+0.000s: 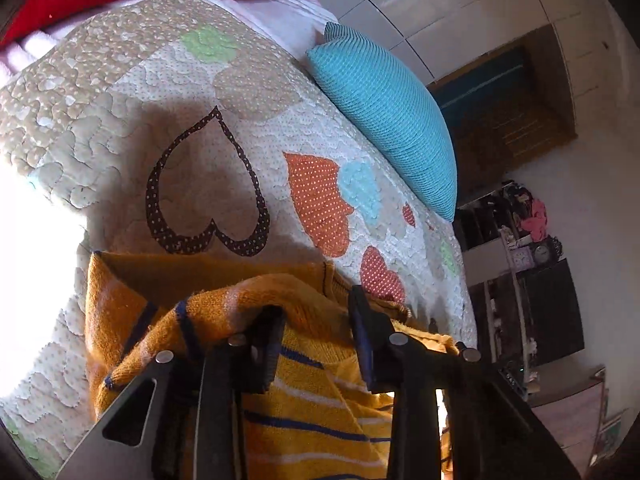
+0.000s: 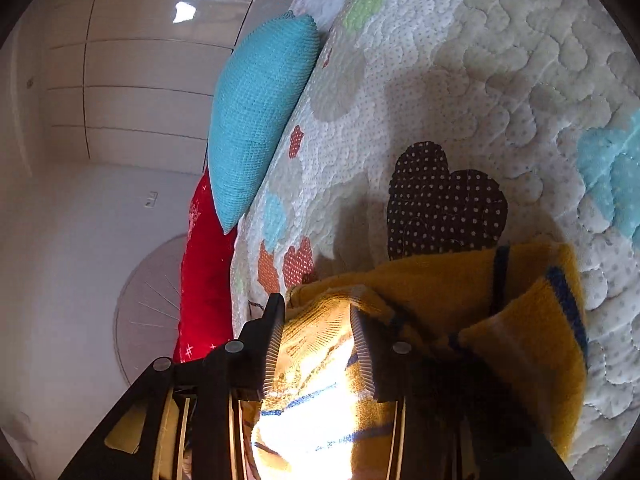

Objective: Fold small clothes
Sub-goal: 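Lift the hem with both grippers and fold it toward the collar, then lower the folded hem onto the sweater and open both grippers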

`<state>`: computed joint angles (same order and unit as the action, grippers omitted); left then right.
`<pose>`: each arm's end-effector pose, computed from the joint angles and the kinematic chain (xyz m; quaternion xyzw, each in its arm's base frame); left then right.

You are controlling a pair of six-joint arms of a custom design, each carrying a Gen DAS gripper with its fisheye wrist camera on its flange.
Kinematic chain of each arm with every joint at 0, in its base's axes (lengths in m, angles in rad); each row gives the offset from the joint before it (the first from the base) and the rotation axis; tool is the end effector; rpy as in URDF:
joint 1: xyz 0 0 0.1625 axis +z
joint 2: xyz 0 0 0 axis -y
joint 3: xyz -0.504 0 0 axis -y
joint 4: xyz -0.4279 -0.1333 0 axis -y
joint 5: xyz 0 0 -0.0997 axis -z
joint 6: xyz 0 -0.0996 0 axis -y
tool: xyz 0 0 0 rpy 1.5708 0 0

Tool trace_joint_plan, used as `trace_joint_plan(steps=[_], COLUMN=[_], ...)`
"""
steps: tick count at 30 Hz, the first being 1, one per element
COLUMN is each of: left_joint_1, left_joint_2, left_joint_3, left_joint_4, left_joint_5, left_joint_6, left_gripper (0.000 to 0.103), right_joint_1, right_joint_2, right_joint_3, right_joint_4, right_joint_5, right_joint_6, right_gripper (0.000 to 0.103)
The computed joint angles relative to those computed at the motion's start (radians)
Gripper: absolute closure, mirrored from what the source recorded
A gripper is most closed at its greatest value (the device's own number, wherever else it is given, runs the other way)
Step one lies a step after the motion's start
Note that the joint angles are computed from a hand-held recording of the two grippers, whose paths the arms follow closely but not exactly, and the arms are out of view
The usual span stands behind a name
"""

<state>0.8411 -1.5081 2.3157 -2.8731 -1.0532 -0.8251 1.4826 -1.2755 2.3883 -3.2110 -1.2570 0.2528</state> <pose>-0.1680 -0.4618 0.3275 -0.1073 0.9332 -0.3427 0.0108 0.1220 -0.4823 0.2292 0.1217 0.9467 -0.2442 0.1715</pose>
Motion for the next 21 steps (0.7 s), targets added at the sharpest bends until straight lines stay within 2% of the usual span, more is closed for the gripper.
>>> trace_joint_plan(steps=[1, 3, 4, 5, 7, 9, 14, 16, 18, 20, 21], left_joint_1=[0.012, 0.036, 0.051, 0.064, 0.066, 0.056, 0.077, 0.064, 0.038, 0.025, 0.024], left_joint_2=[-0.005, -0.014, -0.016, -0.018, -0.027, -0.042, -0.062, -0.072, -0.085, -0.094, -0.097], left_joint_3=[0.006, 0.013, 0.017, 0.021, 0.026, 0.023, 0.018, 0.004, 0.010, 0.021, 0.029], left_joint_4=[-0.033, -0.091, -0.126, -0.162, -0.190, -0.169, -0.166, -0.090, -0.088, -0.143, -0.195], left_joint_5=[-0.031, -0.101, -0.150, -0.193, -0.208, -0.190, -0.255, -0.213, -0.147, -0.144, -0.166], left_joint_6=[-0.004, -0.010, -0.009, -0.012, -0.032, -0.046, -0.094, -0.151, -0.174, -0.153, -0.130], left_gripper=[0.068, 0.056, 0.053, 0.045, 0.041, 0.038, 0.022, 0.021, 0.020, 0.020, 0.020], right_joint_1=[-0.003, 0.000, -0.001, -0.004, -0.015, -0.010, 0.033, 0.065, 0.097, 0.126, 0.138], right_joint_2=[0.002, 0.000, -0.003, -0.004, -0.015, -0.041, -0.143, -0.187, -0.221, -0.237, -0.242], right_joint_3=[-0.001, 0.000, 0.002, 0.007, 0.014, 0.012, 0.012, 0.023, 0.039, 0.057, 0.062], right_joint_4=[-0.006, -0.035, -0.053, -0.079, -0.111, -0.094, 0.032, 0.082, 0.122, 0.145, 0.158], right_joint_5=[0.011, 0.011, 0.015, 0.022, 0.027, -0.015, -0.154, -0.234, -0.304, -0.358, -0.380], right_joint_6=[0.009, 0.028, 0.039, 0.059, 0.101, 0.109, -0.015, -0.087, -0.149, -0.194, -0.213], right_gripper=[0.059, 0.049, 0.039, 0.032, 0.029, 0.028, 0.028, 0.028, 0.028, 0.028, 0.028])
